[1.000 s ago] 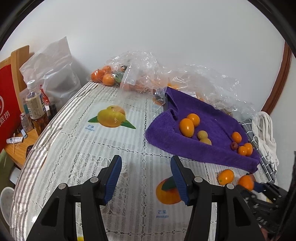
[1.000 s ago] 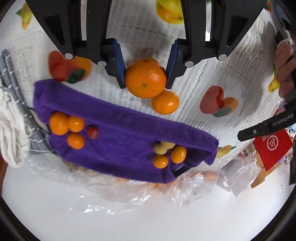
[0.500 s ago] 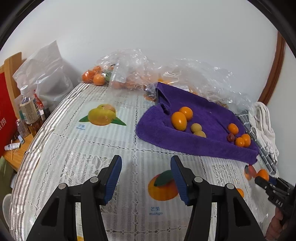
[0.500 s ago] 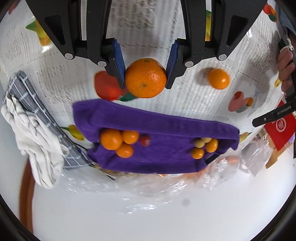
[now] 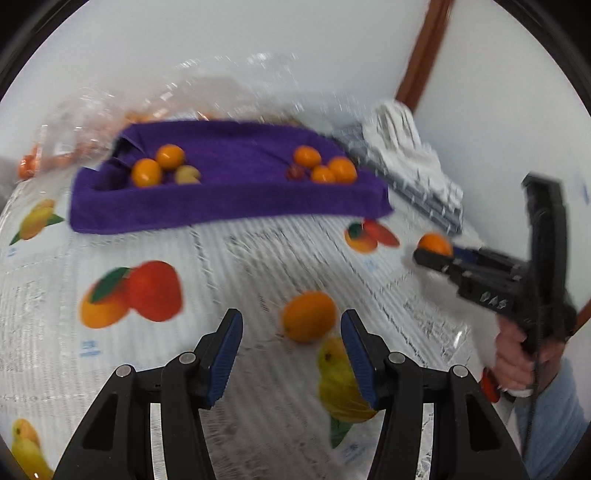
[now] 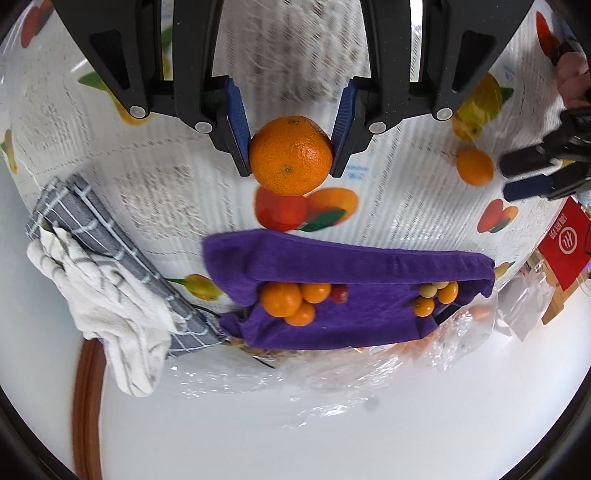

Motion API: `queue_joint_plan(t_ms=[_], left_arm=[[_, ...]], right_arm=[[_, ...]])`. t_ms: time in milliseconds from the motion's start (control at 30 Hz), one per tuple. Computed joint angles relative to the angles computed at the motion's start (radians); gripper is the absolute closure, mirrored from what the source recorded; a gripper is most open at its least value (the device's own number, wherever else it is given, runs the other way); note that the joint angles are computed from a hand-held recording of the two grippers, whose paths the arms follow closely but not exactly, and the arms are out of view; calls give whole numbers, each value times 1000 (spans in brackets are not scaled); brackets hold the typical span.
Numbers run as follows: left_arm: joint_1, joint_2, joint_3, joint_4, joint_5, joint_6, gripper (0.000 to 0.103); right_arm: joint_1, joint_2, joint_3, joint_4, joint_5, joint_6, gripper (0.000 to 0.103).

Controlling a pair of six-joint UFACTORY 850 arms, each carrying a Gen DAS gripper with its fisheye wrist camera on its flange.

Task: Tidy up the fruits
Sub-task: 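Grasp a small orange from the sheet with the left tool while the right tool holds its orange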

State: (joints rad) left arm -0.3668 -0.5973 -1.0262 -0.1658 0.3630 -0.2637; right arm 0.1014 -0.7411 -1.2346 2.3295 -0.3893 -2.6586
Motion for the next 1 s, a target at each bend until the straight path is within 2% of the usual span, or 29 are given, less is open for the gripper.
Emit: queue_joint_plan(t_ms=[133, 200, 233, 267, 333, 367, 467, 633, 767, 1000], left_arm=[[-20, -52, -90, -211, -97, 195, 50], [-29, -60, -102, -327, -83, 296, 50], [-31, -64, -107, -345, -82, 308, 52], [-32, -68, -110, -341, -80, 301, 64], [-39, -72, -110, -427, -65, 389, 68], [-41, -72, -111, -434, -64, 399, 68], [-35, -61, -94, -330, -53, 294, 68], [-41, -43, -64, -406, -16, 323, 68], [-52, -30, -43, -536, 11, 413, 68], [-61, 28, 21, -572, 53, 398, 68]], right_arm=[[-19, 5, 16, 10, -16, -19, 62], [-26, 2, 17, -5, -19, -2, 62], [-29, 1, 18, -9, -19, 2, 62], [-31, 1, 19, -6, -19, -2, 62], [-37, 1, 21, -12, -21, -1, 62], [-41, 0, 21, -23, -23, 7, 62], [-47, -4, 18, -25, -32, 10, 62], [-52, -16, 7, -91, -29, 97, 62], [-49, -6, 20, -80, -35, 74, 62], [-51, 39, 64, -85, -72, 75, 62]])
